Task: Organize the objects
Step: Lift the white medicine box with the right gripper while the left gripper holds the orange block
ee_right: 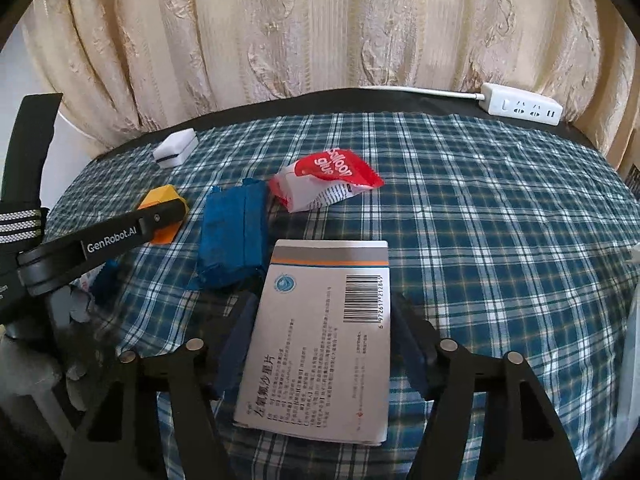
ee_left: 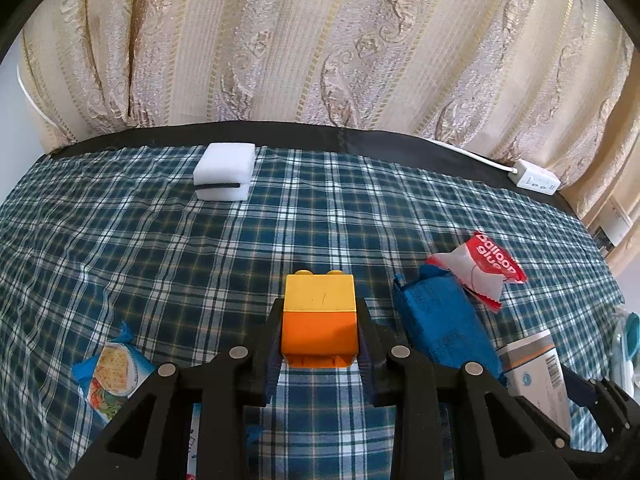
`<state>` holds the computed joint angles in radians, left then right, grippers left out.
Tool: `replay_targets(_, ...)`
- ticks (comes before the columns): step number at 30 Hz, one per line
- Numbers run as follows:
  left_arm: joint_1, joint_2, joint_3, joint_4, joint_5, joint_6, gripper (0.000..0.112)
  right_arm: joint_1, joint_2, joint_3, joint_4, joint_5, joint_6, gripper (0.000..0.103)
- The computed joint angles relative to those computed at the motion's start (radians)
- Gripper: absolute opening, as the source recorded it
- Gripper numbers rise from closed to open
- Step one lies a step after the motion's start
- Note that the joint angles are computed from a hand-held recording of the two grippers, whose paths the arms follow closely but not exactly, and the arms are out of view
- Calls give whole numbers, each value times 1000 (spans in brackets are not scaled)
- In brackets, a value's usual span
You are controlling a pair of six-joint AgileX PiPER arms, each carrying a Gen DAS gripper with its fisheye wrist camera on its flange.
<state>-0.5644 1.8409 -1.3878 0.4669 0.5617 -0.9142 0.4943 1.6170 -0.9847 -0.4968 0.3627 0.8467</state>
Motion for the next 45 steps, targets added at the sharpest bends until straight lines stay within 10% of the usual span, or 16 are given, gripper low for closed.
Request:
replay_targets(20, -28, -40, 21, -48, -36, 49, 33, -55, -244, 199, -173, -60, 240, 66)
replay_targets(39, -16, -31, 21, -70, -29, 59, 34, -4, -100, 136, -70, -18, 92, 67)
replay_targets(45, -13, -10, 11, -45, -16, 22, 57, -18, -121, 159, -65, -53, 95, 67)
